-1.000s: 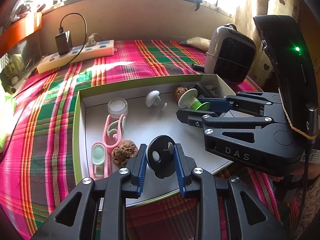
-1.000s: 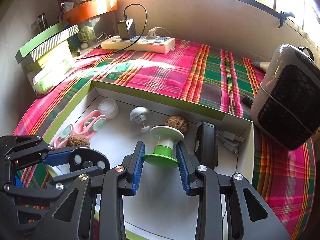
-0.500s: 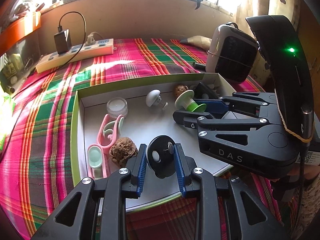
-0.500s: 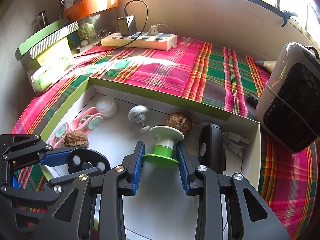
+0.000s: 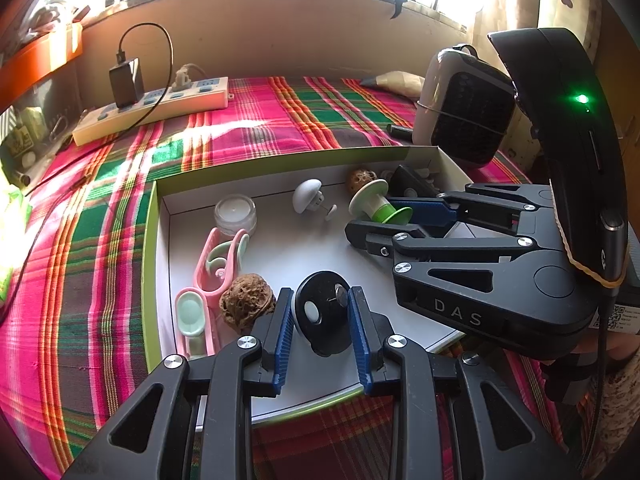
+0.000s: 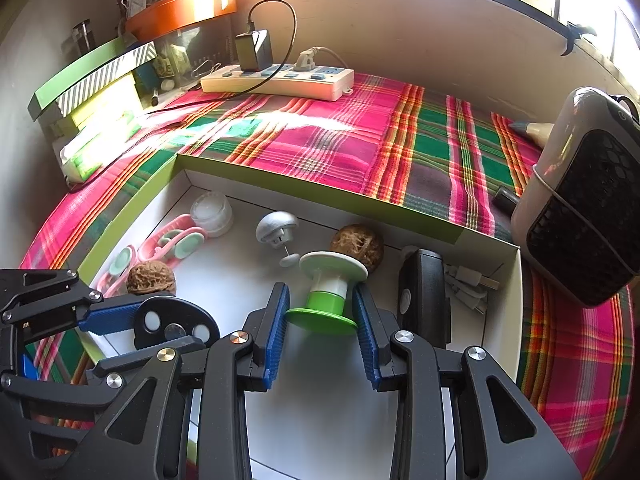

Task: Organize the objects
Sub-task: 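Open the left gripper to drop the black disc while the right gripper releases the green spool into the tray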

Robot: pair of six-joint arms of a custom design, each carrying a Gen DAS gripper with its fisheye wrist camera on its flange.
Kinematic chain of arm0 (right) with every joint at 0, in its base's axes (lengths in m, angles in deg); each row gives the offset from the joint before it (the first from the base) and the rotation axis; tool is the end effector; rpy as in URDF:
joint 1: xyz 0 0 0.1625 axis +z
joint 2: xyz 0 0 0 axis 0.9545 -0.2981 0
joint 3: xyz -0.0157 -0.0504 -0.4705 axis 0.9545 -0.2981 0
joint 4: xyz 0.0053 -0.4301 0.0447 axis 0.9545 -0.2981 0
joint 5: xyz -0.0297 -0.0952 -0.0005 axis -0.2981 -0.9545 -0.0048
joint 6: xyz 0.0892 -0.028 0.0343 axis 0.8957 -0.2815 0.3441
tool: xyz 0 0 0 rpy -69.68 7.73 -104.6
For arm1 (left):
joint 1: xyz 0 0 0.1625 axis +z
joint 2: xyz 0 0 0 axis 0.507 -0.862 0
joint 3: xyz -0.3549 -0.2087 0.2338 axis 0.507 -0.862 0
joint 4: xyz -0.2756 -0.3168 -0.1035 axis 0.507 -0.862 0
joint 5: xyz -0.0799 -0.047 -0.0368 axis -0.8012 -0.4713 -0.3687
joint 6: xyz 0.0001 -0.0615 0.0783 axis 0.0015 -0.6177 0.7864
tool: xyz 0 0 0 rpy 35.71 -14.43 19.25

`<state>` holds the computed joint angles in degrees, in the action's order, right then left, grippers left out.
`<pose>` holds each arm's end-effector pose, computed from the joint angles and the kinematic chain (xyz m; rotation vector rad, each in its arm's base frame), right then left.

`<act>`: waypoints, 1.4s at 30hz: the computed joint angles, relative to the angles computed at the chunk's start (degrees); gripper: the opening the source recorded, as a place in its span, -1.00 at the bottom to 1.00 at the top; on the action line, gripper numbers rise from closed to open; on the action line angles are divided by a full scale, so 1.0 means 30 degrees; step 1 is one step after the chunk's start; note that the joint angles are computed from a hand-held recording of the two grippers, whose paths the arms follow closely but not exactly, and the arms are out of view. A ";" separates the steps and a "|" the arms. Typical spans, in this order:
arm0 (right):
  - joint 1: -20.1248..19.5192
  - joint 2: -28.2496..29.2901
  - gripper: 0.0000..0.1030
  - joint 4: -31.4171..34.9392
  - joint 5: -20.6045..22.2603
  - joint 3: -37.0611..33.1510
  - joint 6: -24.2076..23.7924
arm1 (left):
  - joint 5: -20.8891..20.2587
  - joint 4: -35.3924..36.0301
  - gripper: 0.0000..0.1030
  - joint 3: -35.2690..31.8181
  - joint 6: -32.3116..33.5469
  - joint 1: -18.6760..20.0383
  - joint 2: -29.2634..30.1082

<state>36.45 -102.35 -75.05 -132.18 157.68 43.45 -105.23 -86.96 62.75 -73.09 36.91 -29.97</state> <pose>0.3665 -0.7646 -0.0501 1.2171 -2.3942 0.3648 -0.0618 -0.6699 0.2599 0.2848 2.3708 -0.8326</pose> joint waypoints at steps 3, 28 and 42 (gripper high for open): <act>0.0000 0.0001 -0.33 -0.0015 0.0001 0.0011 -0.0008 | 0.0010 0.0031 -0.50 -0.0016 -0.0033 0.0003 -0.0002; 0.0014 -0.0320 -0.11 -0.0613 0.0355 0.0587 0.0844 | 0.0204 -0.0249 -0.26 0.0283 -0.0227 -0.0141 -0.0171; 0.0183 -0.1311 0.09 -0.2711 0.0266 0.2333 0.1618 | 0.1007 -0.1053 -0.25 0.1190 -0.0638 -0.0757 -0.0624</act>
<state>37.00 -106.28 -83.18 -131.38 164.68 48.30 -102.20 -90.12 66.32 -75.00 34.64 -31.84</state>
